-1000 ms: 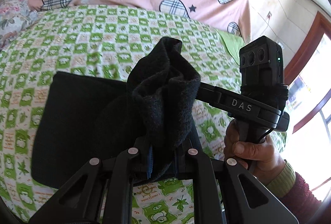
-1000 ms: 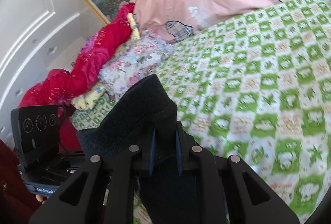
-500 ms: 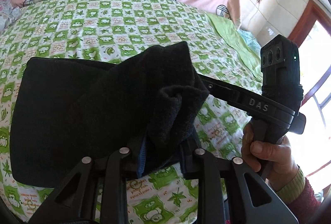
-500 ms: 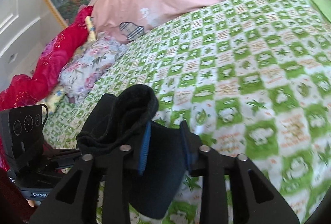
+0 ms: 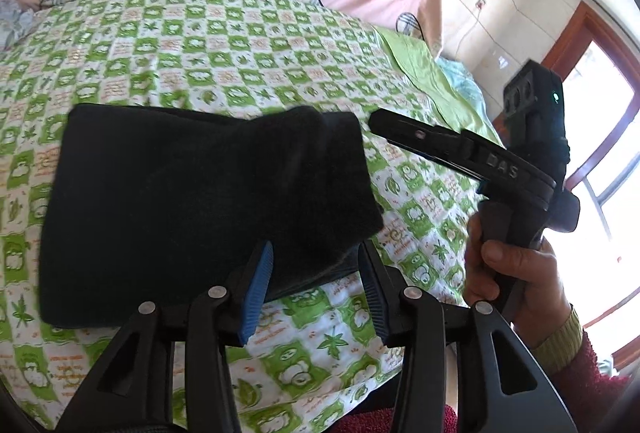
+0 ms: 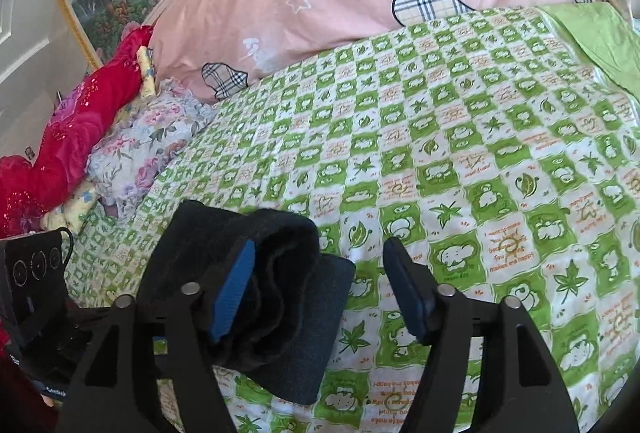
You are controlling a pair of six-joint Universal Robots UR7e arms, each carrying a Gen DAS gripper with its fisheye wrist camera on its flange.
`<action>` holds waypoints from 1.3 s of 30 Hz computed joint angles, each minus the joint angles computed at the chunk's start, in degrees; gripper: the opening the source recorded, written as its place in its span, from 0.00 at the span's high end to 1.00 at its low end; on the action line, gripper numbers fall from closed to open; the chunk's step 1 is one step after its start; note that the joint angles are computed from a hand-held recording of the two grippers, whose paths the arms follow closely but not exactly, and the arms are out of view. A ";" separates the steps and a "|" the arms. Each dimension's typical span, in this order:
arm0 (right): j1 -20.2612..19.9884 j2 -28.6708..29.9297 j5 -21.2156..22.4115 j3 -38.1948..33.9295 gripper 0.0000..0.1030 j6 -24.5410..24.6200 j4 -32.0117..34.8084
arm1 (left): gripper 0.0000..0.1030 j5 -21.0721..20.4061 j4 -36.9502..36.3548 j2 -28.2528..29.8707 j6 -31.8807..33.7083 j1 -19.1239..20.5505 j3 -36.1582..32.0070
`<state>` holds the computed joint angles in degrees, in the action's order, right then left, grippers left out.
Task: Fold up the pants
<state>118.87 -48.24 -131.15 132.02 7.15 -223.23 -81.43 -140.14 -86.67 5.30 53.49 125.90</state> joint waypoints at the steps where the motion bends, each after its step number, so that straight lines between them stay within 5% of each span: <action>1: 0.37 0.13 -0.40 -0.30 0.30 0.24 0.28 | 0.54 0.30 -0.07 -0.31 -0.15 0.25 -0.21; 17: 3.87 3.49 -7.94 -7.12 0.15 5.03 10.60 | 0.38 5.35 -1.59 -1.11 -1.38 6.21 -5.40; 28: 4.08 6.05 -11.93 -8.84 0.14 9.16 16.83 | 0.32 5.84 -0.89 1.91 -0.33 9.61 -9.10; 39: 3.10 5.85 -10.99 -6.38 0.14 13.63 15.58 | 0.27 6.45 -1.23 3.92 0.00 10.00 -9.69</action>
<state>121.97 -42.39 -142.15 125.64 20.77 -207.65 -74.98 -141.37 -82.74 5.30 63.49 116.21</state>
